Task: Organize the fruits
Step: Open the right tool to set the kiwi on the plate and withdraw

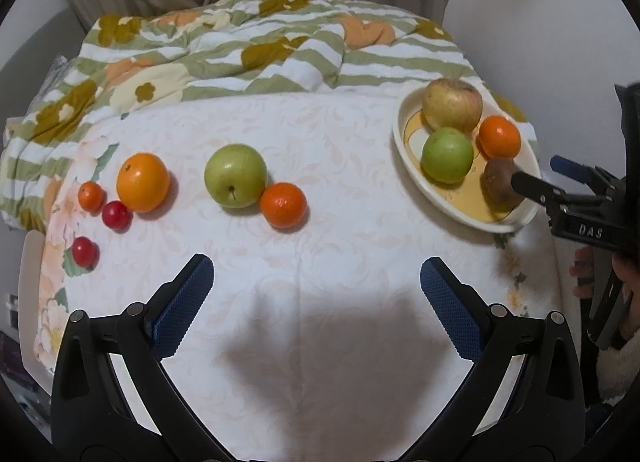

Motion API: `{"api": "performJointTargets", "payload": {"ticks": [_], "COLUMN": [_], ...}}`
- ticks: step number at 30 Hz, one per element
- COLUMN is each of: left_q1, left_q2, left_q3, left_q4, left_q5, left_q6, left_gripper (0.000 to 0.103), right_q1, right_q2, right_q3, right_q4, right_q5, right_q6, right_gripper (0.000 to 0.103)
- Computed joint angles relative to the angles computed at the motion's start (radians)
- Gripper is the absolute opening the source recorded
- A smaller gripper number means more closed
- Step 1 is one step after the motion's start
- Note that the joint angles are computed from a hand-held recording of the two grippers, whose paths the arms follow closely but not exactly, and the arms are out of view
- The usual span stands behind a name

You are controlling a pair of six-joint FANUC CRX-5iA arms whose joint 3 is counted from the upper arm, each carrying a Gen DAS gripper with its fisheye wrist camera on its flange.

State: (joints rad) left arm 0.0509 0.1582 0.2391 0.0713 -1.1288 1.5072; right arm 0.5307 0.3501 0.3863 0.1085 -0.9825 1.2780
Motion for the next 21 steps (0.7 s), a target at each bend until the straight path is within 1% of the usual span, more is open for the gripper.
{"api": "performJointTargets", "payload": {"ticks": [2,8,13,16,18,21], "left_q1": [-0.003,-0.011,-0.008,0.011,0.026,0.061], "left_q2": [-0.008,-0.055,-0.122,-0.161,-0.183,-0.217], "left_q3": [0.001,0.000,-0.012,-0.029,-0.037,-0.055], "left_q4": [-0.004,-0.021,-0.057,-0.057,-0.059,-0.050], "left_q5": [0.010,0.033,0.046,0.054,0.056,0.062], "left_q6": [0.005,0.029,0.051,0.054,0.053,0.041], "left_gripper": [0.103,0.103,0.103,0.103,0.103,0.103], "right_q1": [0.003,-0.004,0.002,0.009,0.028,0.047], "right_q2": [-0.014,-0.061,-0.096,-0.118,-0.129,-0.136], "right_q3": [-0.011,-0.016,-0.002,-0.001,-0.003,0.014], "right_q4": [0.012,-0.005,0.003,0.007,0.046,0.064], "right_q5": [0.004,-0.007,-0.021,-0.017,-0.019,-0.031], "right_q6": [-0.001,-0.006,-0.040,-0.054,-0.082,-0.094], "right_gripper": [0.103,0.103,0.103,0.103,0.103,0.103]}}
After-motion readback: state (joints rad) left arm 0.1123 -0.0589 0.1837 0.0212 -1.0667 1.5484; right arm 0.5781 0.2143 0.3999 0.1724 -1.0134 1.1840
